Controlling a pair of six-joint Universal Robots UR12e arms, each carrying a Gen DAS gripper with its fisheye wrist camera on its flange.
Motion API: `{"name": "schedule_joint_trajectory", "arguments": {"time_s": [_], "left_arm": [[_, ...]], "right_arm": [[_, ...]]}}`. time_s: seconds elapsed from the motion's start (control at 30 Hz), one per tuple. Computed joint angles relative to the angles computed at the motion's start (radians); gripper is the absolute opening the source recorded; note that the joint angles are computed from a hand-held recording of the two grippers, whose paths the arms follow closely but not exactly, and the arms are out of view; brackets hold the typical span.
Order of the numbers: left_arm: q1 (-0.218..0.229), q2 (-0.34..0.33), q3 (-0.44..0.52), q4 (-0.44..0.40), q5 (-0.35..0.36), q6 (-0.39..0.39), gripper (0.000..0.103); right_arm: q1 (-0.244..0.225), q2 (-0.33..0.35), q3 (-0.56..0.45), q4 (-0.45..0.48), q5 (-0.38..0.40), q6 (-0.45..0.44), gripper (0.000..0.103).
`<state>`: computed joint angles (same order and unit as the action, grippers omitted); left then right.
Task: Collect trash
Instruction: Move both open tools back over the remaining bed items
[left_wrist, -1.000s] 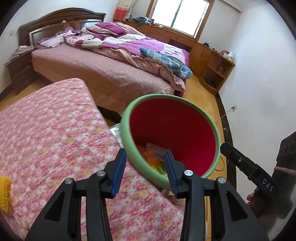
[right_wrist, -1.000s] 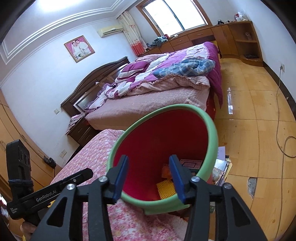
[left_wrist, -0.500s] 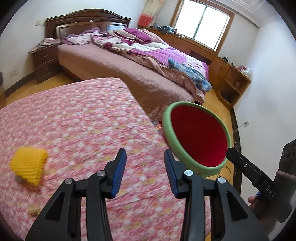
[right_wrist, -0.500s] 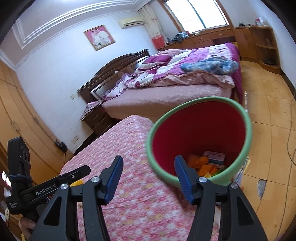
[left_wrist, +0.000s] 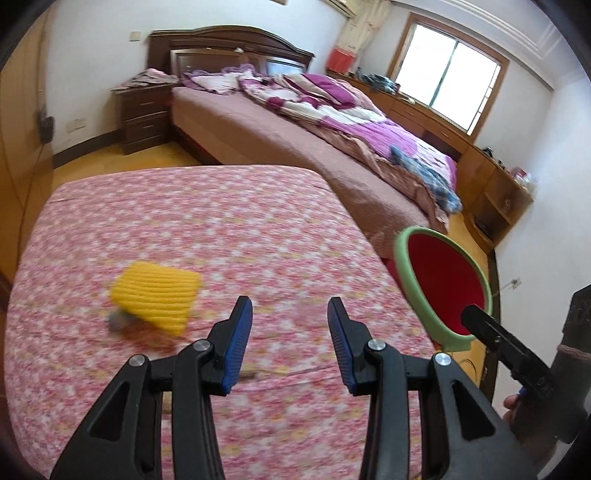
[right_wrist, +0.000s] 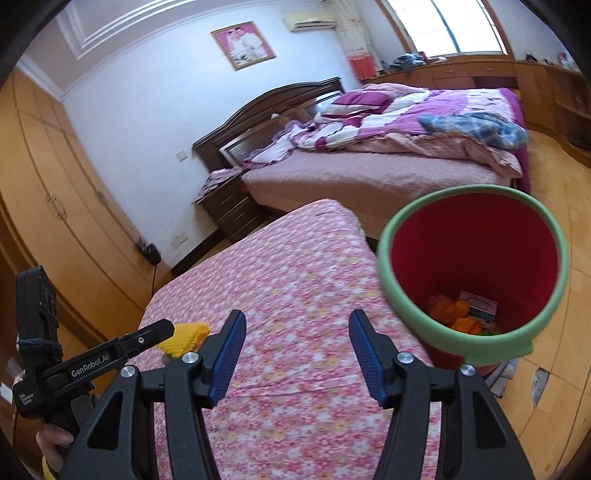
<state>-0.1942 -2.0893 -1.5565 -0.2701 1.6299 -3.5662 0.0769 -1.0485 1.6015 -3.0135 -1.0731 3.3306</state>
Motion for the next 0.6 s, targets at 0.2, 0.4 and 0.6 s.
{"name": "schedule_joint_trajectory", "arguments": {"time_s": [0.2,0.4,0.6], "left_arm": [[0.022,0.035,-0.056,0.015,0.07,-0.019,0.042],[0.056,0.068,-0.113,0.031,0.111,-0.053,0.042],[0.09,0.084,-0.156,0.037,0.136,-0.097,0.042]], "right_arm": [[0.026,0.005,-0.029,0.044,0.003,-0.049,0.061],[0.053,0.016,-0.062,0.095,0.019,-0.088,0.061],[0.089,0.047,-0.119,0.182,0.036,-0.126,0.061]]}}
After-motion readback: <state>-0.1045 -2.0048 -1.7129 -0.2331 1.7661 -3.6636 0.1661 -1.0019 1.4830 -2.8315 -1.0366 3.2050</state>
